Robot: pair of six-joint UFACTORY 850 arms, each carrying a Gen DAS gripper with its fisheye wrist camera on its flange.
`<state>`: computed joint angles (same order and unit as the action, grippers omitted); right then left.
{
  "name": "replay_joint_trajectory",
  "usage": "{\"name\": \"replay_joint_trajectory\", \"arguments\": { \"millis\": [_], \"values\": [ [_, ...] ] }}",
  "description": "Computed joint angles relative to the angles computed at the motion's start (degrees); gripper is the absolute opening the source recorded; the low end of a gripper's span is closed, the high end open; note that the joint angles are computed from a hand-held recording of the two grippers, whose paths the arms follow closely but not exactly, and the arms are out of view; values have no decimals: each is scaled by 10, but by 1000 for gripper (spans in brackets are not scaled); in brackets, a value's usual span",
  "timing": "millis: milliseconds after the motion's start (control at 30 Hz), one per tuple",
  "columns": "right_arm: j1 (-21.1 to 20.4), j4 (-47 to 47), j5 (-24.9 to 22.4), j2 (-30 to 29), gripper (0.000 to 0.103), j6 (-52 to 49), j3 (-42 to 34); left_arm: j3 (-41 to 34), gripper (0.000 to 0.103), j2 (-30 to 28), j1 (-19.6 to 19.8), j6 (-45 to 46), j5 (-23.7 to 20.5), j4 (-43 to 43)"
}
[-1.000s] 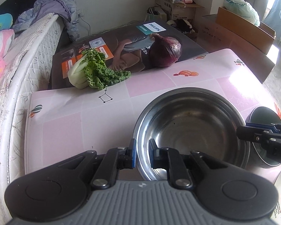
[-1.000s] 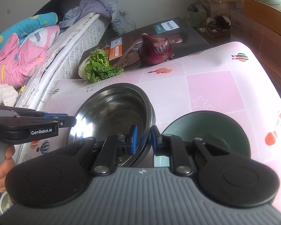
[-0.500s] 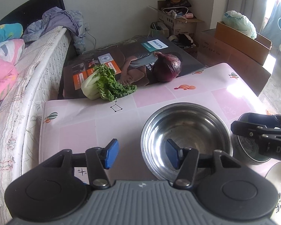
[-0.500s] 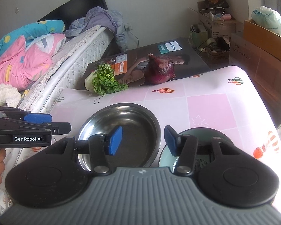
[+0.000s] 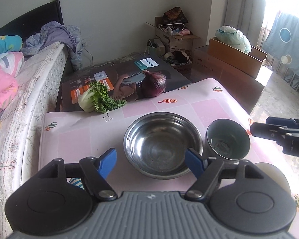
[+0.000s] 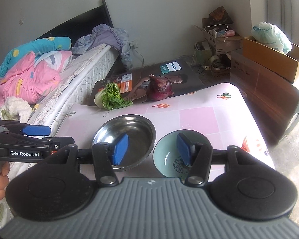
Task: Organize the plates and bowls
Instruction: 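Move both grippers to the pale green ceramic bowl rim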
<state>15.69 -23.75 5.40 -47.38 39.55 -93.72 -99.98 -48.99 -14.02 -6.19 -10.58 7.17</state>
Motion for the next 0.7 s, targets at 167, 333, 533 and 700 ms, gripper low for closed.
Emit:
{"name": "replay_joint_trajectory", "arguments": {
  "millis": [167,333,533,700],
  "values": [
    [-9,83,23,50,54,-77,78,43,79,26,-15,-24,11,19],
    [-18,84,40,81,54,-78,131,63,79,36,-32,-98,8,94],
    [-35,49,60,105,54,-46,174,63,82,34,-47,-81,7,64],
    [-51,-6,71,105,54,13,184,43,82,15,-55,-51,8,7]
  ]
}}
